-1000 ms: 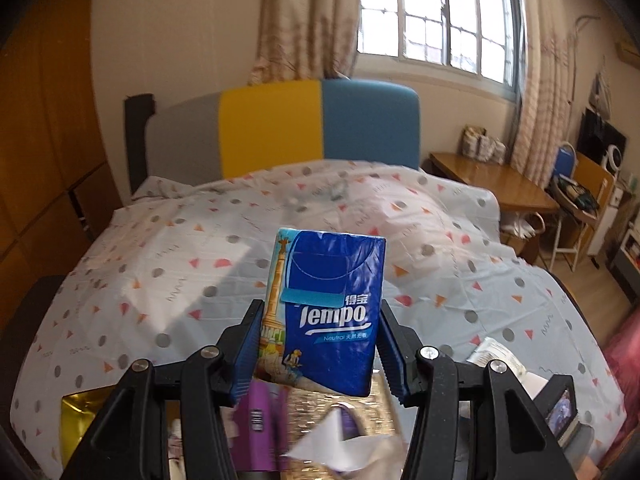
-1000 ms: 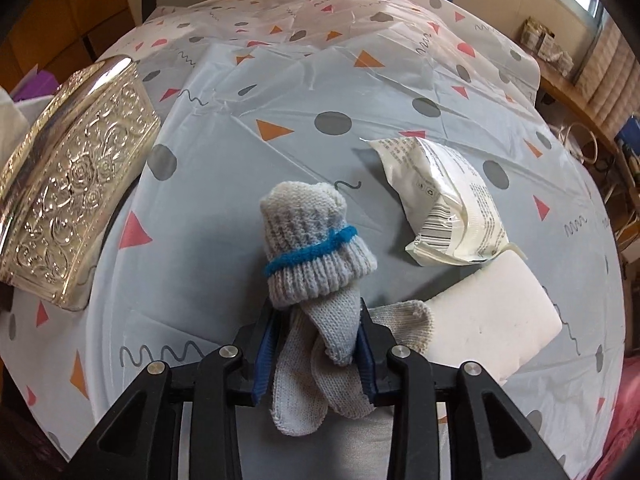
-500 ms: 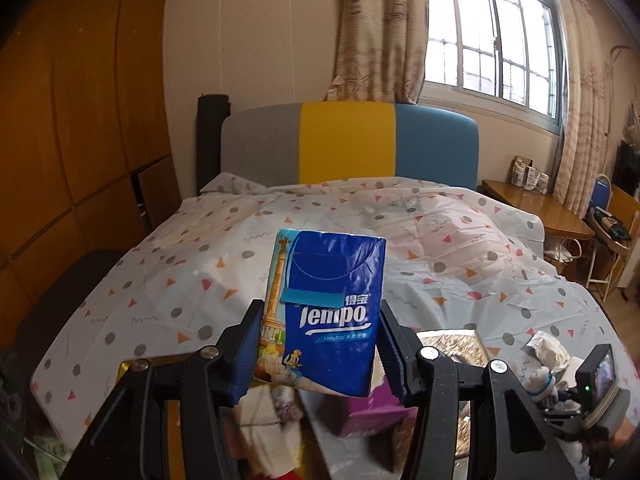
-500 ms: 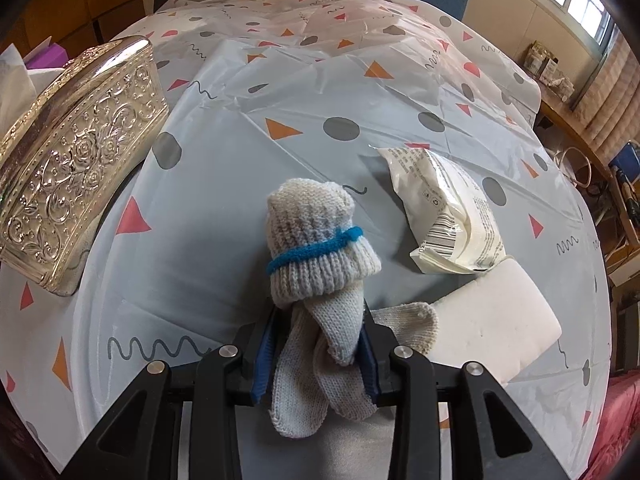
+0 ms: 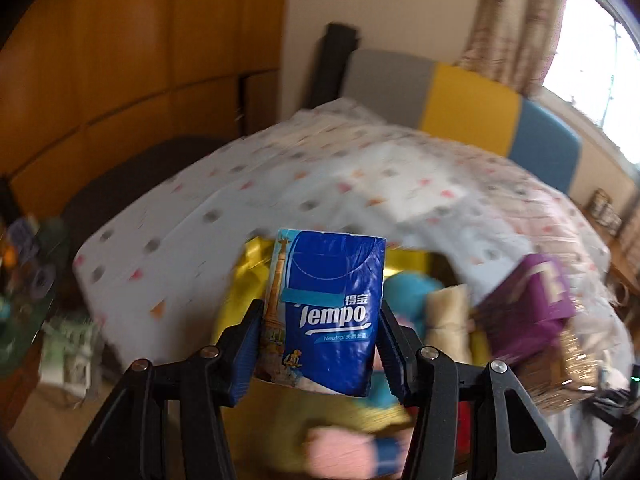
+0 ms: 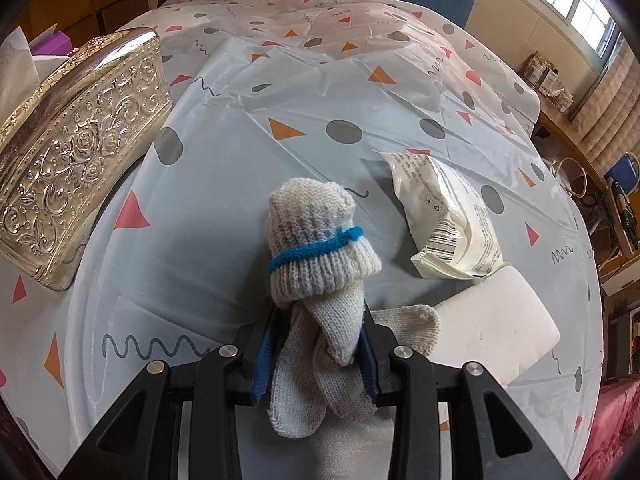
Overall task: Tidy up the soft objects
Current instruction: 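Carry the Tempo pack with the left tool into the gold tray and release, then lift the left tool away from the tray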
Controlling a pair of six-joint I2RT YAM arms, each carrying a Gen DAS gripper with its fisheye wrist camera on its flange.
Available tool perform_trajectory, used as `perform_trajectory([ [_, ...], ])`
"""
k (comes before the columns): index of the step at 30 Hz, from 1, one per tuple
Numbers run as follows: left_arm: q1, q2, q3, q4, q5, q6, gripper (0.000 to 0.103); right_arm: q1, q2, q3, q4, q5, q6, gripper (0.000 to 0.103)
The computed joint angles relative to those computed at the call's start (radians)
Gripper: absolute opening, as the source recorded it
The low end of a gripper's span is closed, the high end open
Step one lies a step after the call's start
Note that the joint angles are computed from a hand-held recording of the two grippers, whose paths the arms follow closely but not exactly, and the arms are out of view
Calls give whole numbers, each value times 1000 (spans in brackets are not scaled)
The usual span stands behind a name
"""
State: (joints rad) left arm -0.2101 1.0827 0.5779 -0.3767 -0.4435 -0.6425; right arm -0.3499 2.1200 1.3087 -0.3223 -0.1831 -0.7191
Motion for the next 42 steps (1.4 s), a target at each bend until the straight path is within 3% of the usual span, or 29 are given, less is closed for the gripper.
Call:
perform_trajectory([
  [4,110,-22,-114,36,79,1,54,1,0,-1,4,2,-3,35],
  [9,145,91,-119,132,157,15,54,4,-4,-6,9,9,0,35],
  [13,163,247,-37,206,191,43,54,5,-7,-13,16,11,3,35],
  [18,201,486,155,200,200,103,54,7,-7,-14,18,16,5,35],
  [23,214,602,238,192,163,109,60,7,-6,-12,19,18,4,35],
  [29,184,567,183,236,130,89,76,9,-5,-12,22,21,5,35],
  [42,-29,274,26,188,-76,7,87,12,-12,-20,31,30,-1,35],
])
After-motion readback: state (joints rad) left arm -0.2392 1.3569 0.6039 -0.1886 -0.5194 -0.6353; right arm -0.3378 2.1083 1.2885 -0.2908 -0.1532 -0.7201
